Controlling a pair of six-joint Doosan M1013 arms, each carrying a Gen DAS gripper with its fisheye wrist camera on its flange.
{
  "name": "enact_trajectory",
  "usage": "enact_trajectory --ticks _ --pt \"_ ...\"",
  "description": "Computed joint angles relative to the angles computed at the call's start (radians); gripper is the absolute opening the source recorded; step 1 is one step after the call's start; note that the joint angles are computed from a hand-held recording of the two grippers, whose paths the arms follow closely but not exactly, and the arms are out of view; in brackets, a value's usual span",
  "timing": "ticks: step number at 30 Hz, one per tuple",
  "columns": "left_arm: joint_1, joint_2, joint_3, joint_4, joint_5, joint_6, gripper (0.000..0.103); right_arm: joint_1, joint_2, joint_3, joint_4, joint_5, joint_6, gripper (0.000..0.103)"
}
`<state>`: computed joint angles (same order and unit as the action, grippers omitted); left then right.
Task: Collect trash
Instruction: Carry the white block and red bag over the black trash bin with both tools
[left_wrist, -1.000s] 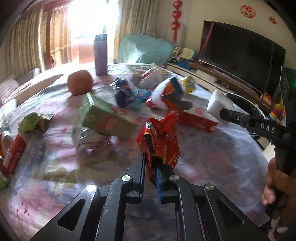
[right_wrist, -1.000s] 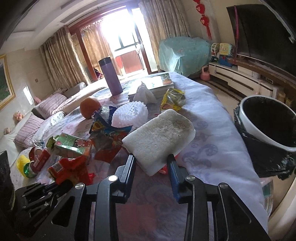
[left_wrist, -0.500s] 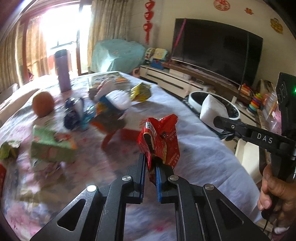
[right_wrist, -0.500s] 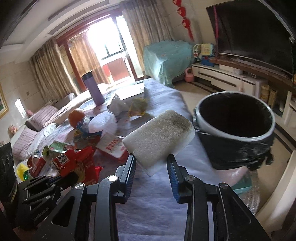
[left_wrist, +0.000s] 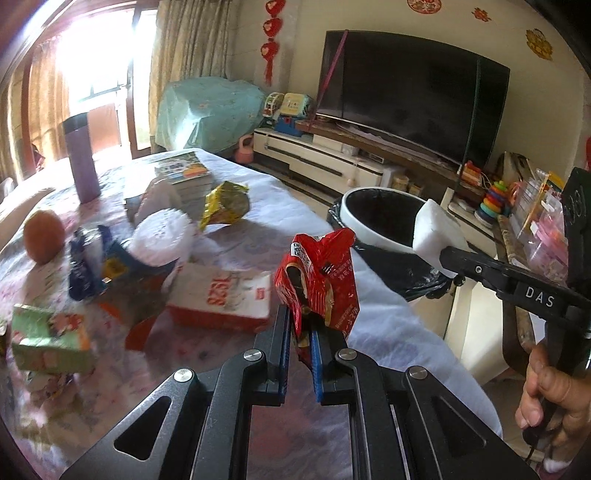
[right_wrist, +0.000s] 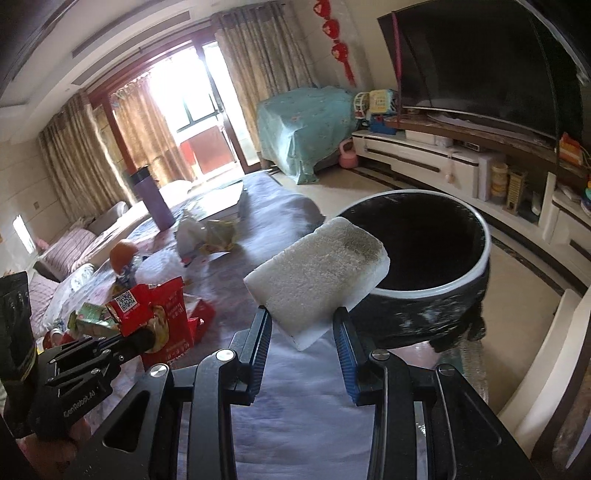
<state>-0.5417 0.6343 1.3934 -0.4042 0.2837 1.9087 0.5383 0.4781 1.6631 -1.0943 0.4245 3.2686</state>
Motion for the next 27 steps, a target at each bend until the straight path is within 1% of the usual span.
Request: enact_trajectory --ticks 8,12,16,21,27 --pt "-0.015 0.067 -0.125 0.022 0.067 -0.012 0.009 -0.027 -0.009 0.013 0.013 0.002 0.006 0.035" --pt "-0.018 0.095 -0.183 0.004 0.095 0.004 0.009 -0.039 -0.014 0.018 0.023 0.002 -0.007 0.035" --pt "-0.022 0.133 -0.253 -0.005 0.125 0.015 0.009 -0.058 -0.015 0.019 0.059 -0.013 -0.042 0.035" --pt "-0.03 0.164 -0.308 0.007 0.152 -0.004 0.009 -0.078 -0.015 0.017 0.095 -0.018 -0.087 0.035" --pt "-0.033 0.221 -0.417 0.033 0.226 -0.039 0.009 -0.094 -0.016 0.017 0.142 -0.02 -0.142 0.035"
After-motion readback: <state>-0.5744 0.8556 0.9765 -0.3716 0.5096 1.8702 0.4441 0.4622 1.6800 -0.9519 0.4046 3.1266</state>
